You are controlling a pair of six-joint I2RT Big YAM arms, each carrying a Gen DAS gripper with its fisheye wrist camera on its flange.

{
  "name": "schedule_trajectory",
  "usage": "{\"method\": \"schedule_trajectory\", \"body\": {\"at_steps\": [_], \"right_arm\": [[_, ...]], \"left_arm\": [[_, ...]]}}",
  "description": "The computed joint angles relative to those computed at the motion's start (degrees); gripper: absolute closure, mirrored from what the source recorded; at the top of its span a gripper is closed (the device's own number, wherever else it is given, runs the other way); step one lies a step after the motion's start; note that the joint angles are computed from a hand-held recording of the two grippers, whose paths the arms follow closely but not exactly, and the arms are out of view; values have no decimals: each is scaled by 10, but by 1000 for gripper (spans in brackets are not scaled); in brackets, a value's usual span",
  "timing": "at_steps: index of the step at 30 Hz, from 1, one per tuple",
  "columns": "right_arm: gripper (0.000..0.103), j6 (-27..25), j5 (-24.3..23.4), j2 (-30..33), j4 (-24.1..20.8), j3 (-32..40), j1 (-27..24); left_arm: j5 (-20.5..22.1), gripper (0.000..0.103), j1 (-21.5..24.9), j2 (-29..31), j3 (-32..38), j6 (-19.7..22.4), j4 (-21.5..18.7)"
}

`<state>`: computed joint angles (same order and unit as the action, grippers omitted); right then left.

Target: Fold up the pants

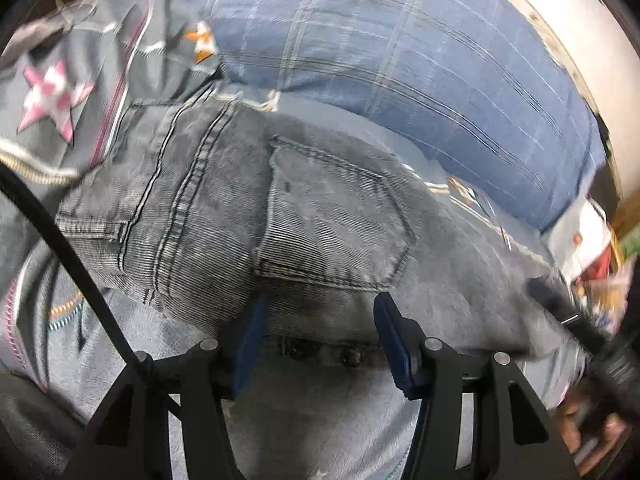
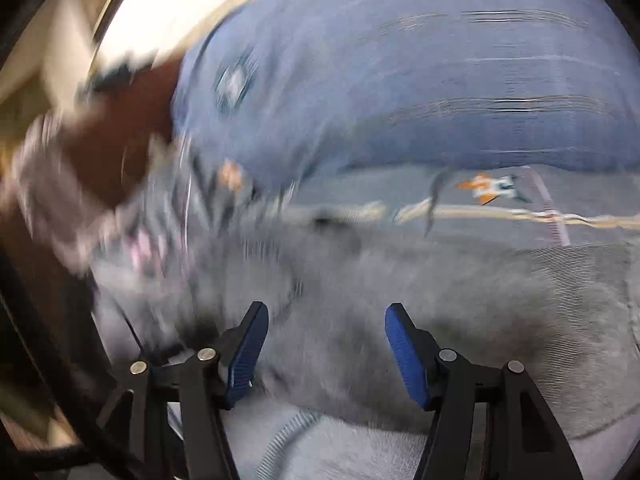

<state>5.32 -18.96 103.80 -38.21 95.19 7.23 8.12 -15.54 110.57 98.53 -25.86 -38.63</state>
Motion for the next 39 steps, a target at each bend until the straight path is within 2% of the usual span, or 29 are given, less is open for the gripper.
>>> {"method": "schedule_trajectory", "body": {"at_steps": [3, 5, 7, 10, 15, 17, 18, 19, 23, 24, 26, 27, 31, 33, 36, 39], "right_arm": [[39, -31, -6, 13, 4, -6, 9], [39, -42, -14, 28, -19, 7, 12], [39, -62, 14, 38, -30, 11, 20], [39, -82, 37, 42, -35, 8, 28], [39, -113, 63, 41, -40, 7, 38], [39, -126, 84, 44, -49, 9, 43], [40, -130, 107, 49, -52, 12, 48], [50, -133, 127, 54, -56, 16, 51], [69, -126, 142, 59, -62, 19, 54], [78, -128, 153, 59, -62, 17, 56], [89, -137, 180, 56, -53, 10, 61], [96, -135, 176, 56, -56, 12, 61], [99, -126, 119, 40, -86, 20, 52], [99, -131, 107, 12, -83, 5, 50], [99, -137, 93, -12, -77, -17, 51], [99, -148, 116, 17, -102, -9, 60]], "left_arm": [[47, 47, 4, -18, -43, -36, 36], [74, 47, 15, -12, -46, -66, 22], [104, 47, 29, -2, -43, -97, 22], [111, 47, 42, -7, -59, -134, 49], [119, 47, 49, 11, -34, -142, 27], [106, 59, 47, 19, -17, -162, 15], [90, 73, 46, 26, -3, -171, 8], [81, 76, 45, 34, 16, -167, 0], [87, 79, 51, 59, 55, -158, -22], [92, 81, 52, 60, 55, -163, -20], [86, 96, 54, 53, 44, -161, -7], [83, 98, 53, 45, 33, -161, 2], [84, 102, 57, -7, -26, -175, 51], [106, 102, 63, -37, -63, -174, 85], [102, 101, 65, -33, -61, -141, 68], [103, 101, 65, 7, -29, -155, 16]]}}
